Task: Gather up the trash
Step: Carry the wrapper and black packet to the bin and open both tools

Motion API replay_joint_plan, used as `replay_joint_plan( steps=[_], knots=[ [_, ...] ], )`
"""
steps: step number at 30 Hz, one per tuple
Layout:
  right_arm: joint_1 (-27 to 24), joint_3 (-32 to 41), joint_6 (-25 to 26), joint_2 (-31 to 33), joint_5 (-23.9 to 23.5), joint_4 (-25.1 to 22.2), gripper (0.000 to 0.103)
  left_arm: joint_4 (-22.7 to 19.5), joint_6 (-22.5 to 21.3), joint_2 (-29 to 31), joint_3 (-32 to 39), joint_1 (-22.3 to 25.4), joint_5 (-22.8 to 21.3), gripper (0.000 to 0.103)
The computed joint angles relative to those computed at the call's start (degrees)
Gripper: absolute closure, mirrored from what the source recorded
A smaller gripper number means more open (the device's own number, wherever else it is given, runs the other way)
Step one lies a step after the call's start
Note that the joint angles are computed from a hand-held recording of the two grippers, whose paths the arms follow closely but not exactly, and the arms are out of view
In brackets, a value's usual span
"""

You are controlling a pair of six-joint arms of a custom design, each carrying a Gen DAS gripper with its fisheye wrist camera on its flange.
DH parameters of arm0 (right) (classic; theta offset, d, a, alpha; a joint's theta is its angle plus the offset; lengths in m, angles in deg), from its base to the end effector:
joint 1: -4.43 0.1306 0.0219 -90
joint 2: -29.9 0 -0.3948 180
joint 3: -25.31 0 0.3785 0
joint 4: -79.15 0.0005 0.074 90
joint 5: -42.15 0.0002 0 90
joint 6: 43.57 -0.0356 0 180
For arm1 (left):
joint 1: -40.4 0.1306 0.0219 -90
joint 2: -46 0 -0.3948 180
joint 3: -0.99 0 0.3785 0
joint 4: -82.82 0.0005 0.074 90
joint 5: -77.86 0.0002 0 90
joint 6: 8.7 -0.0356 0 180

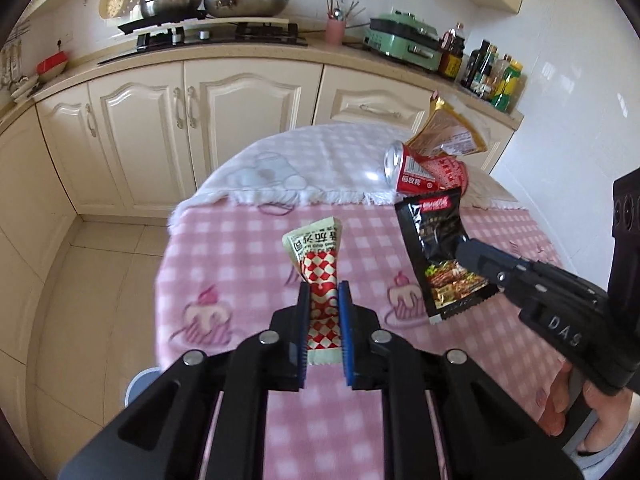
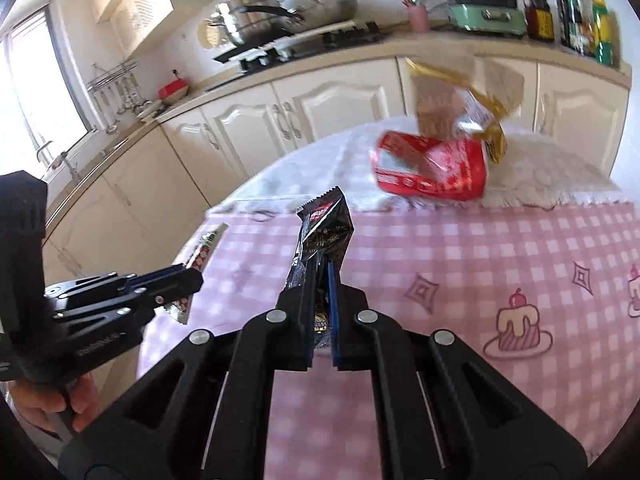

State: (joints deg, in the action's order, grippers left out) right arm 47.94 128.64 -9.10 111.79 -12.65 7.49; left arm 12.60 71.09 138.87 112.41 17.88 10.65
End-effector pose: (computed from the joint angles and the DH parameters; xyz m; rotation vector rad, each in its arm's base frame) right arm 0.2932 0.2494 0.5804 0.4901 2.2004 0.1551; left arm 0.4255 -0.1919 0.5614 0.8578 2.3099 -0.5841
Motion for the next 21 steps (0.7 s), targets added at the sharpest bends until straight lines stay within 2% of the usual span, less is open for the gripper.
replay_joint_plan(
  steps=[4, 9, 14, 15, 19, 21],
  knots=[
    [4.0, 7.6, 0.6, 5.2, 2.6, -2.8, 0.097, -0.3, -1.4, -3.2, -2.4, 4.9, 3.8, 0.091],
    [6.5, 16.5, 3.9, 13.1, 1.5, -2.2, 0.097, -1.4, -4.1, -4.9, -3.7, 13.3, 7.1, 0.090],
    [8.2, 31.9, 9.4, 26.0, -2.8, -2.9, 0.097, -3.1, -7.4, -4.0, -3.4, 23.2, 8.7, 0.090],
    [8.5, 33.8, 10.0, 27.6, -3.4, -2.9, 0.102, -3.6, -7.9, -3.3, -3.2, 25.1, 9.1, 0.090],
    [8.8, 51.6, 12.7, 41.0, -7.1, -8.8, 0.102, -4.4, -8.6, -0.2, -2.8, 30.9, 9.3, 0.090],
    [8.2, 59.8, 12.9, 47.4, -11.1, -11.6, 0.102, -5.0, -8.8, 1.6, -2.7, 32.9, 9.6, 0.090]
  ],
)
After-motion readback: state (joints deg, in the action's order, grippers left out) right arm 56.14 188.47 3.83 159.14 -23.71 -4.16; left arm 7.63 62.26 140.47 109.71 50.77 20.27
